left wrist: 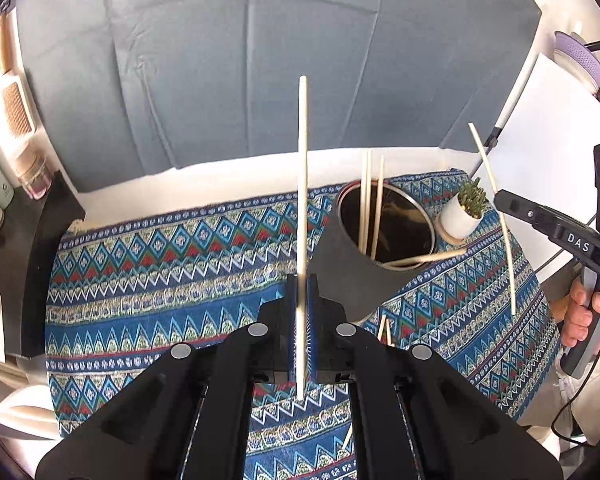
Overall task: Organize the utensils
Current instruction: 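Lift the left tool's stick toward the black cup while the right tool carries its stick there, then lower both sticks into the black cup and open both tools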
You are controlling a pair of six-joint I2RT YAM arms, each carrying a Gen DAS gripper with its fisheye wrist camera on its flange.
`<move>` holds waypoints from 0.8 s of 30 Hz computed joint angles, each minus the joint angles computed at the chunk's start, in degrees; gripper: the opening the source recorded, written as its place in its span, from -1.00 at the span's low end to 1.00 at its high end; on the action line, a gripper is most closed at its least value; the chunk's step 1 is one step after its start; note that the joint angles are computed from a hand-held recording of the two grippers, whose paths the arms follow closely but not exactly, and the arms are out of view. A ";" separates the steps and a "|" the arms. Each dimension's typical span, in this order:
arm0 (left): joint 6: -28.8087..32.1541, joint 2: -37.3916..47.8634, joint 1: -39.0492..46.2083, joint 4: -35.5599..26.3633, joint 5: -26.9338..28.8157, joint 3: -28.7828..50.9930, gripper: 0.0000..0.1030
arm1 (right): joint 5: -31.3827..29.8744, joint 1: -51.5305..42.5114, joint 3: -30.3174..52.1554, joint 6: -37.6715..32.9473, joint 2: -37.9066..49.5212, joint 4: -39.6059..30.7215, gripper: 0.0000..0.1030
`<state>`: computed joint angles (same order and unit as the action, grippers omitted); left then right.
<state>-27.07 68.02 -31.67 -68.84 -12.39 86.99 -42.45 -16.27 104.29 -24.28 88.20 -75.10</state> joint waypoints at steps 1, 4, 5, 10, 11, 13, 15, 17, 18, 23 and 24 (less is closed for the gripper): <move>0.61 0.85 -0.08 0.78 -0.15 1.23 -0.91 | -0.28 0.59 0.63 0.76 0.18 0.52 -0.91; 2.64 2.42 -0.48 4.89 -0.72 2.85 -0.91 | -1.47 2.22 1.66 4.02 0.34 3.61 -0.91; 3.36 2.77 -0.33 6.39 -0.31 3.09 -0.91 | -2.07 2.70 2.06 5.06 0.56 4.44 -0.91; 3.53 1.93 1.69 16.36 6.30 -0.49 -0.91 | -4.72 4.13 2.32 10.05 0.80 9.50 -0.91; 3.20 1.92 1.64 17.83 6.93 -1.12 -0.91 | -5.04 4.35 2.38 10.84 0.93 10.33 -0.91; 2.72 2.24 1.51 19.93 7.54 -2.30 -0.91 | -5.20 4.92 2.65 12.08 1.38 11.66 -0.91; 1.93 2.61 1.71 22.14 8.75 -3.77 -0.91 | -5.43 5.46 2.07 13.58 1.43 14.01 -0.91; 1.03 2.43 1.98 24.97 9.30 -5.93 -0.91 | -5.29 5.90 0.59 15.52 1.10 17.29 -0.91; 0.71 2.61 2.14 26.09 9.53 -6.57 -0.91 | -5.19 6.10 -0.69 16.97 0.64 19.69 -0.91; 0.45 3.68 2.99 30.26 10.70 -7.96 -0.91 | -5.96 6.51 -3.71 21.46 0.27 27.25 -0.91; 0.37 4.00 3.11 30.98 10.77 -8.05 -0.91 | -5.83 6.82 -3.74 21.88 0.42 28.04 -0.91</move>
